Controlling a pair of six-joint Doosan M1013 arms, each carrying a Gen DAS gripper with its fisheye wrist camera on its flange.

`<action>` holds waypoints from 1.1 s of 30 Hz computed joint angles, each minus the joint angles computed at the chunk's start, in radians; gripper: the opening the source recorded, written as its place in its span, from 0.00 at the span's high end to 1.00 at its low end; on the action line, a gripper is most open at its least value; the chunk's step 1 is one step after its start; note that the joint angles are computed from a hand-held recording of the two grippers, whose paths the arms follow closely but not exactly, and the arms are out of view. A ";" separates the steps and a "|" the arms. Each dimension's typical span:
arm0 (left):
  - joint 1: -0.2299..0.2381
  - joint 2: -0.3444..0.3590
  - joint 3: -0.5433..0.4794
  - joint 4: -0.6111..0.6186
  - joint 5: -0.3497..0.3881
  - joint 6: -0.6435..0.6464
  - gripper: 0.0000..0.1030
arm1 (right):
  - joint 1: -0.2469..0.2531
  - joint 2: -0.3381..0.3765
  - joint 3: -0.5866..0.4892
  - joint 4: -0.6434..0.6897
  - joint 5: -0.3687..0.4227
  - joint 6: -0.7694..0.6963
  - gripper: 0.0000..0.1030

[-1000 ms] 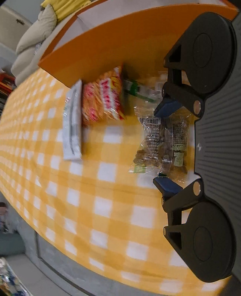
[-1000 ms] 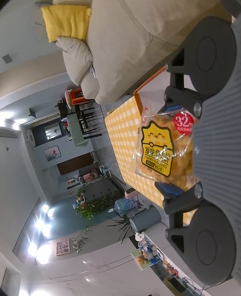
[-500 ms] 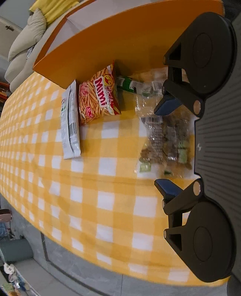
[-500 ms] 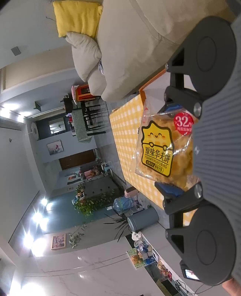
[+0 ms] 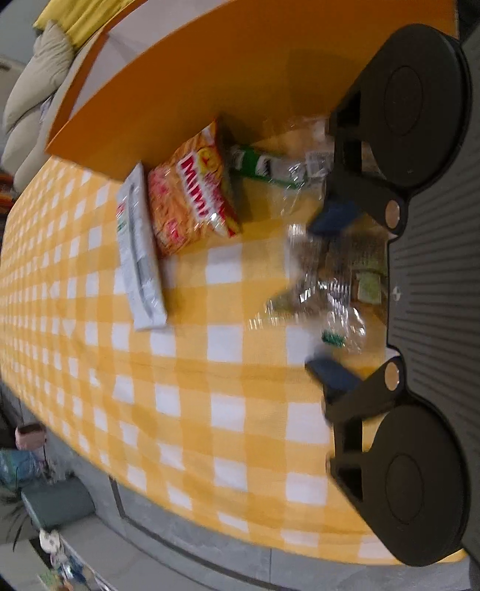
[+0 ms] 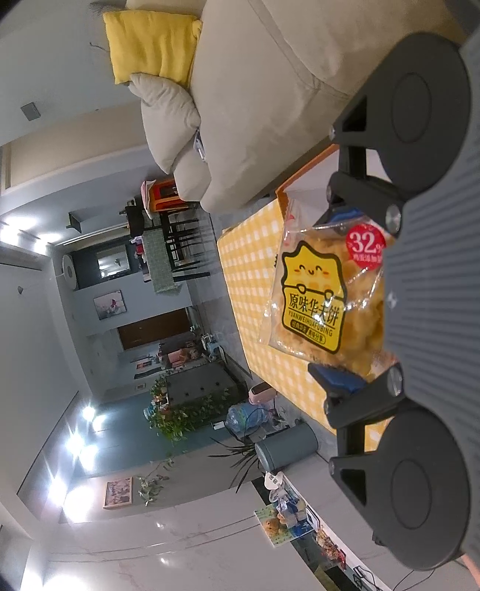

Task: Organize snacks
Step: 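Hold the cracker bag up with the right gripper while the left gripper grasps the clear candy bag, then lower the cracker bag into the white box and open the right gripper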

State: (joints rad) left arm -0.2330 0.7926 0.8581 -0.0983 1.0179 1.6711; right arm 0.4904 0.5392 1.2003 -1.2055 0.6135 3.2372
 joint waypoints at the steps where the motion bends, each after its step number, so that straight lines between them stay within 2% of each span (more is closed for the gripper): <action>1: -0.001 0.001 -0.006 0.020 0.006 -0.035 0.49 | 0.000 0.001 -0.001 0.002 0.003 -0.006 0.33; 3: 0.003 0.003 -0.011 0.026 0.014 -0.068 0.58 | 0.000 0.002 -0.003 0.011 0.005 -0.017 0.33; 6: 0.003 0.003 -0.017 0.054 0.026 -0.108 0.65 | 0.000 0.004 -0.008 0.016 0.012 -0.032 0.33; 16: 0.009 -0.025 -0.007 0.074 0.036 -0.184 0.68 | 0.013 0.008 -0.012 -0.039 0.084 -0.041 0.33; 20: 0.009 -0.063 0.037 0.074 -0.020 -0.172 0.68 | 0.013 -0.002 0.003 -0.091 0.118 0.016 0.33; 24: 0.015 -0.091 0.056 0.020 -0.051 -0.159 0.68 | 0.006 -0.020 0.026 -0.130 0.138 0.066 0.33; 28: 0.018 -0.117 0.077 -0.057 -0.088 -0.105 0.68 | -0.012 -0.045 0.056 -0.127 0.098 0.056 0.33; 30: 0.018 -0.130 0.089 -0.108 -0.109 -0.068 0.68 | -0.022 -0.055 0.068 -0.100 0.056 0.006 0.33; 33: 0.026 -0.133 0.084 -0.225 -0.094 -0.019 0.68 | -0.035 -0.056 0.061 0.011 0.007 -0.136 0.33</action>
State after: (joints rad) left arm -0.2070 0.6599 0.9420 -0.3233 0.9242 1.6521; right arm 0.4552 0.4833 1.2612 -1.1943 0.6208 3.1015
